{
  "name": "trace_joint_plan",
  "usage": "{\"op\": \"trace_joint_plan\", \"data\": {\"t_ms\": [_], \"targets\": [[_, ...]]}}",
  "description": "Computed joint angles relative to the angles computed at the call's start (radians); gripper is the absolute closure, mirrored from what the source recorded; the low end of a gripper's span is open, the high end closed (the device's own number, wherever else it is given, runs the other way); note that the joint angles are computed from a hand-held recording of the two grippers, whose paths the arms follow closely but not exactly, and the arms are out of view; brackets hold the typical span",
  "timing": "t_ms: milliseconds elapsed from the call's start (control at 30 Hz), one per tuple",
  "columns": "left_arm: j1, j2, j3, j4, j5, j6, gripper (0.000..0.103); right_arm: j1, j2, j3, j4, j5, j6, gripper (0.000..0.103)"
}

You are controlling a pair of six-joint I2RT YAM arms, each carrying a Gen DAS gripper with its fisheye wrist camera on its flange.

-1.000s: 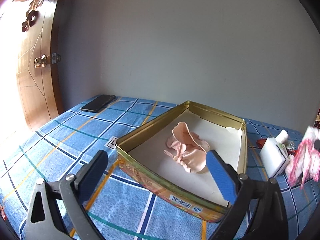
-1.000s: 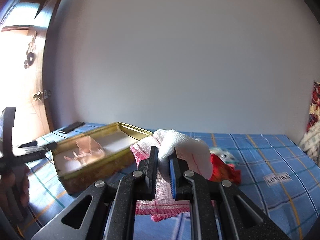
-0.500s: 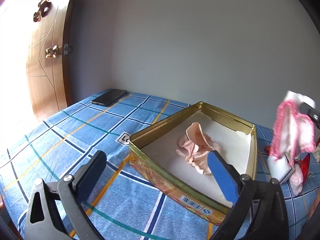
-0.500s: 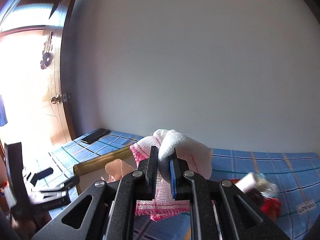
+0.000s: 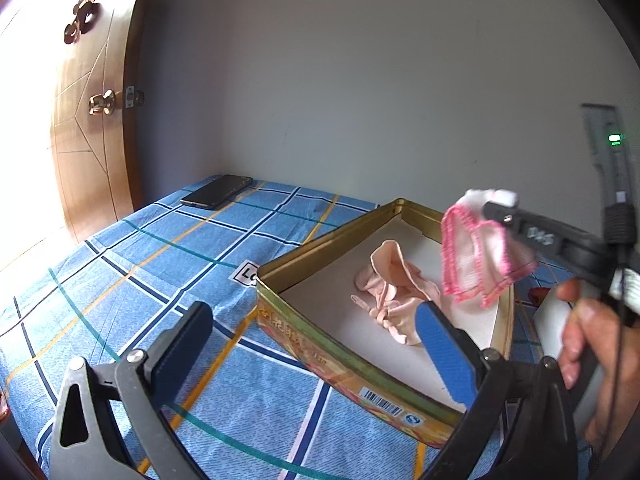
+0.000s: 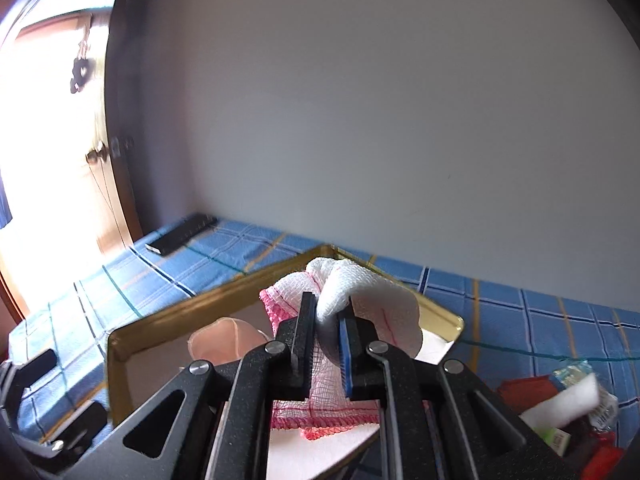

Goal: Organize soft objects
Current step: 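Carry the knitted towel into the gold tin and open the right gripper, then grasp the white sponge with the left gripper while the right gripper grasps the red pouch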

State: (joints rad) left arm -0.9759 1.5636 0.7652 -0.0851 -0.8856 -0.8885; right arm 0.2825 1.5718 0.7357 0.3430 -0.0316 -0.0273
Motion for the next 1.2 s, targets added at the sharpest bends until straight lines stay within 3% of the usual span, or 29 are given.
{"op": "trace_joint_plan", "data": {"t_ms": [300, 400, 433, 467, 533, 767, 867, 1033, 1200], "targets": [[-0.001, 0.02, 0.026, -0.031, -0.002, 0.002, 0.001, -0.037, 0.139, 0.11, -0.063, -0.052, 0.011, 0.091], [-0.002, 0.026, 0.034, -0.043, -0.003, 0.002, 0.001, -0.046, 0.121, 0.084, -0.044, -0.069, 0.014, 0.083], [-0.002, 0.031, 0.04, -0.051, -0.002, 0.001, 0.0, -0.048, 0.104, 0.069, -0.037, -0.074, 0.018, 0.074], [-0.001, 0.033, 0.044, -0.055, 0.0, 0.001, 0.0, -0.046, 0.096, 0.058, -0.028, -0.072, 0.023, 0.054], [-0.002, 0.039, 0.053, -0.073, -0.005, -0.007, 0.0, -0.037, 0.066, 0.03, -0.018, -0.068, 0.029, 0.026], [-0.011, 0.046, 0.064, -0.091, -0.023, -0.015, 0.0, -0.092, -0.14, -0.142, -0.013, -0.093, 0.021, 0.024], [-0.055, 0.051, 0.09, -0.059, -0.042, 0.041, 0.0, -0.167, -0.284, -0.263, -0.006, -0.098, -0.013, 0.024], [-0.108, 0.144, 0.262, -0.072, -0.003, 0.146, 0.0, -0.422, -0.496, -0.414, -0.021, -0.2, -0.035, 0.024], [-0.144, 0.308, 0.489, -0.116, 0.048, 0.243, 0.0, -0.658, -0.51, -0.454, -0.005, -0.324, -0.063, 0.024]]}}
